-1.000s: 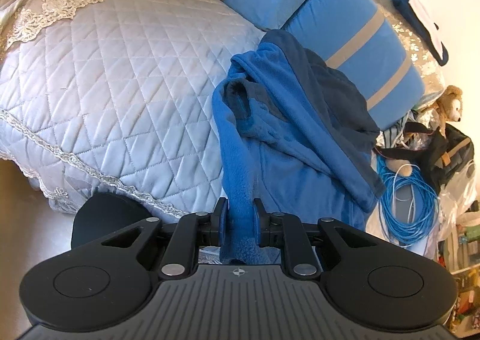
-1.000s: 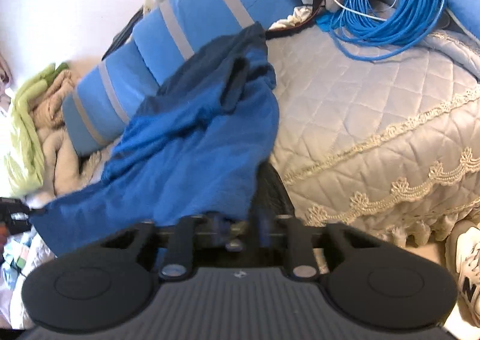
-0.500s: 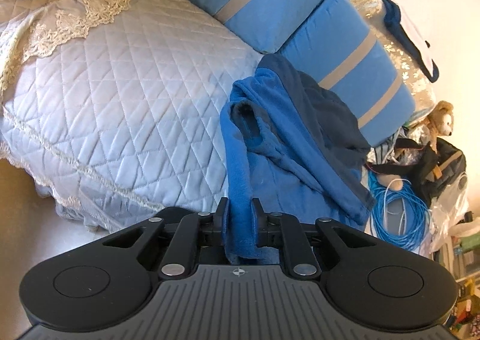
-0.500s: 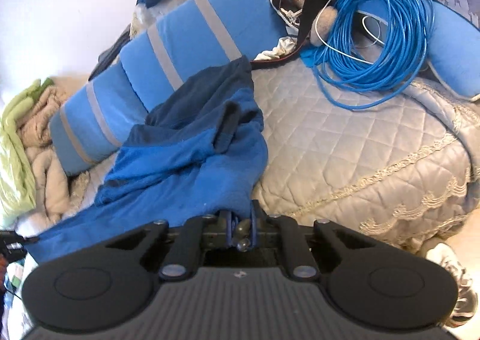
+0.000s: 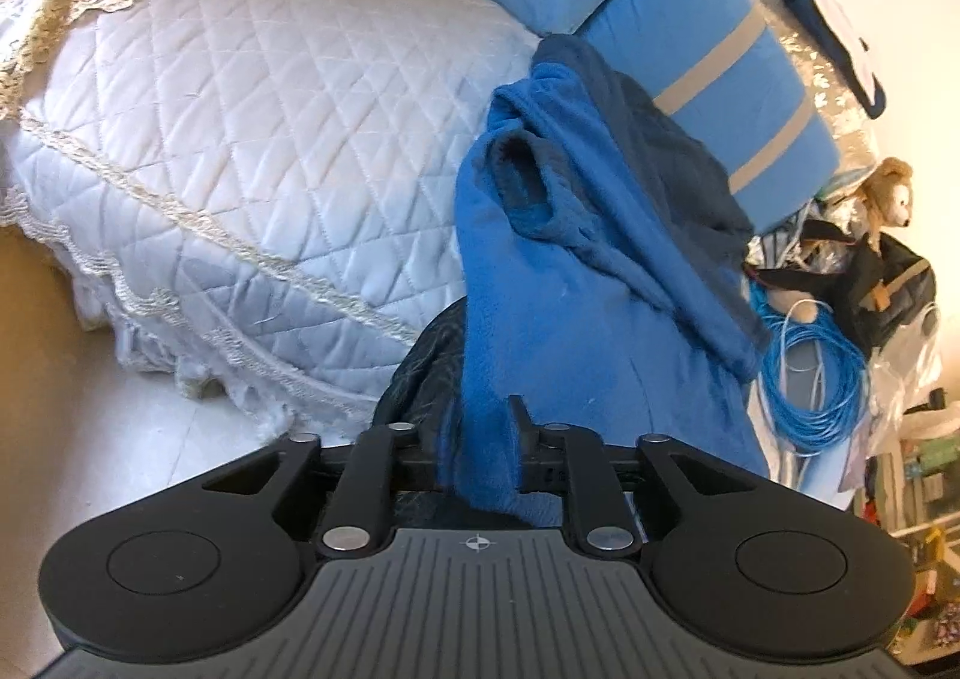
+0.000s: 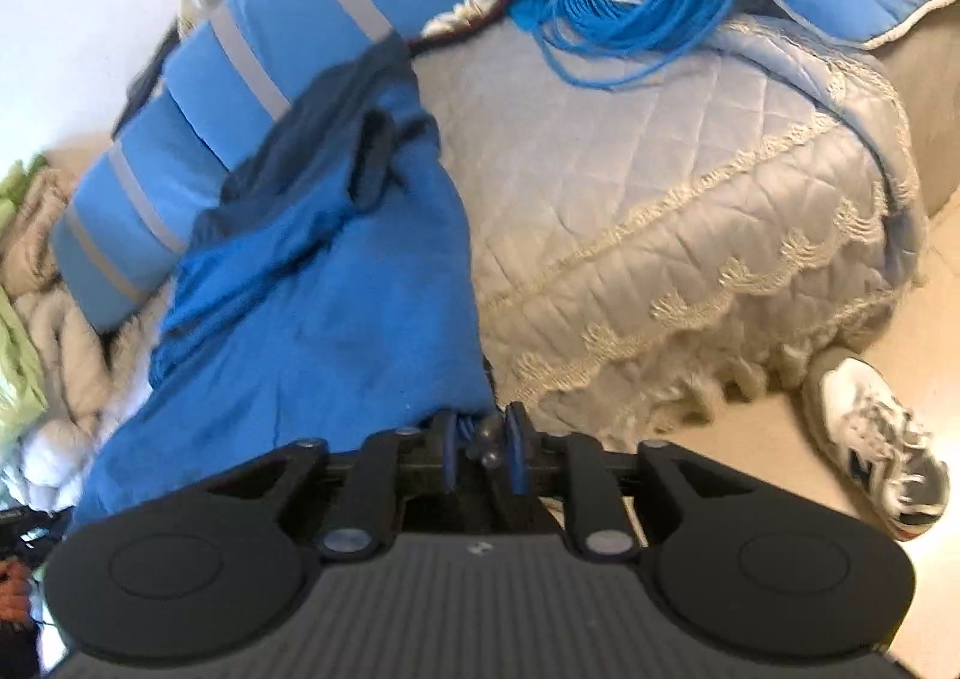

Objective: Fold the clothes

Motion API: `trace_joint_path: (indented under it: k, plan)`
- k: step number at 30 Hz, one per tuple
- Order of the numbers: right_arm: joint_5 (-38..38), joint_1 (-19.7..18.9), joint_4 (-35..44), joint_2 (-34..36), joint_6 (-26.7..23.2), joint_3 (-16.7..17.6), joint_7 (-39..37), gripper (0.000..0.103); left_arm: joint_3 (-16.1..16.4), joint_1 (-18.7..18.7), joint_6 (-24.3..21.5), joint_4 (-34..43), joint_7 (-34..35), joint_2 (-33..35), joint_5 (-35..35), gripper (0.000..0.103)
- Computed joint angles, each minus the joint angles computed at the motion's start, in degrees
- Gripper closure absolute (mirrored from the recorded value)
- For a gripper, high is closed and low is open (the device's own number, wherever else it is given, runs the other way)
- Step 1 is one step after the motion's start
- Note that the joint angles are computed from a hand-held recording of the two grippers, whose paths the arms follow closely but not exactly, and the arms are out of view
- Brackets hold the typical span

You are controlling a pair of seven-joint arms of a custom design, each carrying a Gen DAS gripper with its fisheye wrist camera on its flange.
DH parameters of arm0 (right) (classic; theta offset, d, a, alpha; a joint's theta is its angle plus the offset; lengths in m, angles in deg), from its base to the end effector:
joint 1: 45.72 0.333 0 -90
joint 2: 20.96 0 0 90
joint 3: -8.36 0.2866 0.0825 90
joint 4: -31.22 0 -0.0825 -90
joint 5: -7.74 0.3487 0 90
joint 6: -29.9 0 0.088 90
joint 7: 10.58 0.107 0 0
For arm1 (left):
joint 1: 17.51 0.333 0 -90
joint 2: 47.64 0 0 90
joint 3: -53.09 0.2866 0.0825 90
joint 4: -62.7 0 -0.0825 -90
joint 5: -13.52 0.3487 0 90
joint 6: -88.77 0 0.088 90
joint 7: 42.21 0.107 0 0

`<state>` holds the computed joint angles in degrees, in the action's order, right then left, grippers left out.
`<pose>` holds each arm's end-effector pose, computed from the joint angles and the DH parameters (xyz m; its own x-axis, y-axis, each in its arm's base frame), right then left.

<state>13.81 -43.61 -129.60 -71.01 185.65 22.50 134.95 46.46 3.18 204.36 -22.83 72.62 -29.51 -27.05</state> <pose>0.3168 0.0942 0.5126 -0.4846 -0.7004 -0.5240 -0.5228 0.7122 -0.4685 0.6250 0.1275 0.5072 -0.0582 -0.8283 0.5573 -0.9130 -0.1816 -0.3653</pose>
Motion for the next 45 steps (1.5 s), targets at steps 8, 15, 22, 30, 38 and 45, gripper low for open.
trace_joint_path:
  k: [8, 15, 22, 30, 38, 45]
  plan:
    - [-6.4, -4.6, 4.7, -0.9, -0.9, 2.8, -1.4, 0.001, -0.2, -2.0, 5.7, 1.1, 0.8, -2.7, 0.9, 0.042]
    - [-9.3, -6.6, 13.4, 7.8, 1.8, 2.5, -5.1, 0.0, -3.4, -2.7, 7.5, 8.8, 4.2, -0.4, -7.8, 0.02]
    - [-12.8, -8.0, 26.3, 18.4, 0.0, 3.2, -4.4, 0.0, -6.2, -5.9, 7.1, 17.0, 3.6, 3.8, -7.5, 0.016]
    - [-17.6, -4.3, 35.0, 28.2, 0.8, 1.3, -4.1, 0.0, -8.9, -8.5, 6.3, 23.3, 1.1, 7.8, -3.2, 0.016]
    - [-20.8, -1.3, 36.0, 28.4, 0.6, 0.1, -1.3, 0.0, -10.0, -8.7, 12.2, 16.8, 7.0, 2.6, -8.1, 0.009]
    - [-22.3, -1.0, 36.9, 27.3, -2.1, 0.0, -0.3, 0.0, -8.5, -11.0, 13.5, 19.5, 7.0, 4.2, -4.9, 0.008]
